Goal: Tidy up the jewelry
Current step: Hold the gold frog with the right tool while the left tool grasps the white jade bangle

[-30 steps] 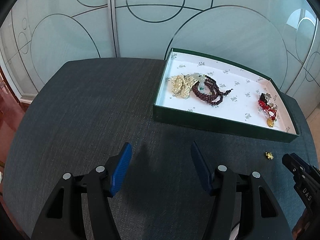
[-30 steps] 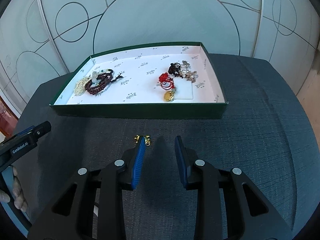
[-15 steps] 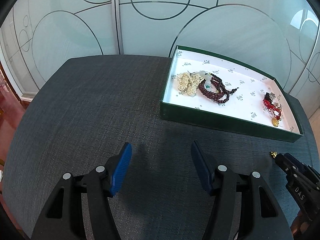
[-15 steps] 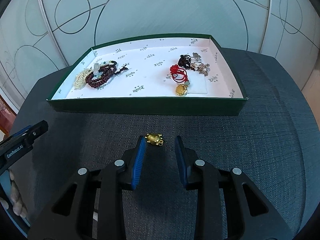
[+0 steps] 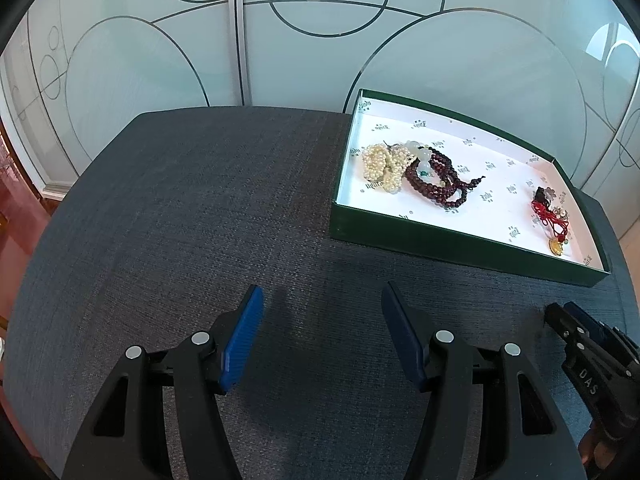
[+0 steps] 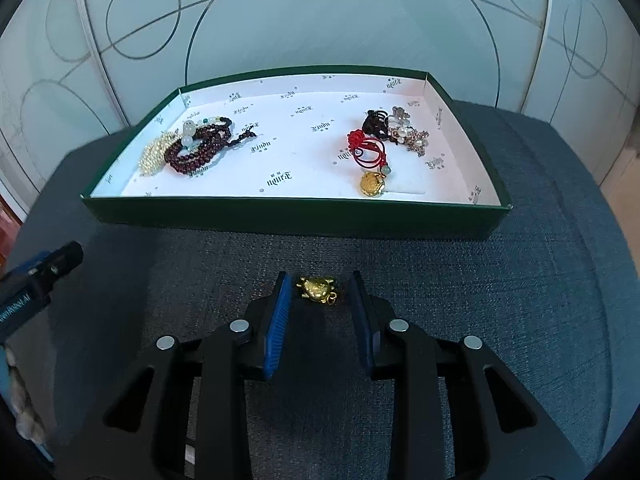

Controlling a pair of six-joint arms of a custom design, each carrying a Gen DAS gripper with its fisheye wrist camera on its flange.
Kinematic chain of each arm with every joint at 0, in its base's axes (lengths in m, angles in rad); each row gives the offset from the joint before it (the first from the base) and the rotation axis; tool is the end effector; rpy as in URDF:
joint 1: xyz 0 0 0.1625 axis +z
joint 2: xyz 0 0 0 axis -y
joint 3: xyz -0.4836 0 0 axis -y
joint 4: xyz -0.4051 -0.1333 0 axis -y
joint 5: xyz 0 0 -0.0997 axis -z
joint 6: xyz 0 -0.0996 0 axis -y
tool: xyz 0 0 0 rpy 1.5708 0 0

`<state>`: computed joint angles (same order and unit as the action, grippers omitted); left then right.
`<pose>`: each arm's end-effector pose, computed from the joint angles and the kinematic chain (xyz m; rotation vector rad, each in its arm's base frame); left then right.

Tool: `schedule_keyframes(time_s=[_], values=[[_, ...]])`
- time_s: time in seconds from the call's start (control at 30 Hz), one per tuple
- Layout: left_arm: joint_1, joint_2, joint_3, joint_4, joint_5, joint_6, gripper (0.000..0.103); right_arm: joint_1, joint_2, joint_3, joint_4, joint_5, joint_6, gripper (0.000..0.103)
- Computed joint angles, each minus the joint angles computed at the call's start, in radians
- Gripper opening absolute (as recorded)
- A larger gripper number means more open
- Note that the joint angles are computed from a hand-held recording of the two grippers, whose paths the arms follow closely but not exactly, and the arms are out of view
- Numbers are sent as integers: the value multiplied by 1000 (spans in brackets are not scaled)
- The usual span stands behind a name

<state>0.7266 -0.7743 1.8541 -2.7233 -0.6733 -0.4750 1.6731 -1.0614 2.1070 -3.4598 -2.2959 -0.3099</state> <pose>-0.3386 -0.5835 0.0887 0.3932 2.3310 -0.7654 0.1242 -0.5511 0.2591 0.0837 -2.2276 0.8942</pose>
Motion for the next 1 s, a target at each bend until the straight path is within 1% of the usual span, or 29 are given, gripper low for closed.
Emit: schedule_keyframes(time_s=[0.07,0.1,0.13,0.6,1.0], values=[[0,0,0,-1,-1,2,61,3,7,2,-21,-12,-23,25],[-1,1,0,0,-1,1,61,3,7,4,-27,-15,-26,20],[-1,1,0,0,-1,1,61,0,3,9,-31,-11,-26,18],[-4,-1,7,8,2,-14,61,-20,-65,65,-23,28,-4,18],[-30,-9,31,23,-22,-27,61,-18,-126,132,-43,23,-32,18]])
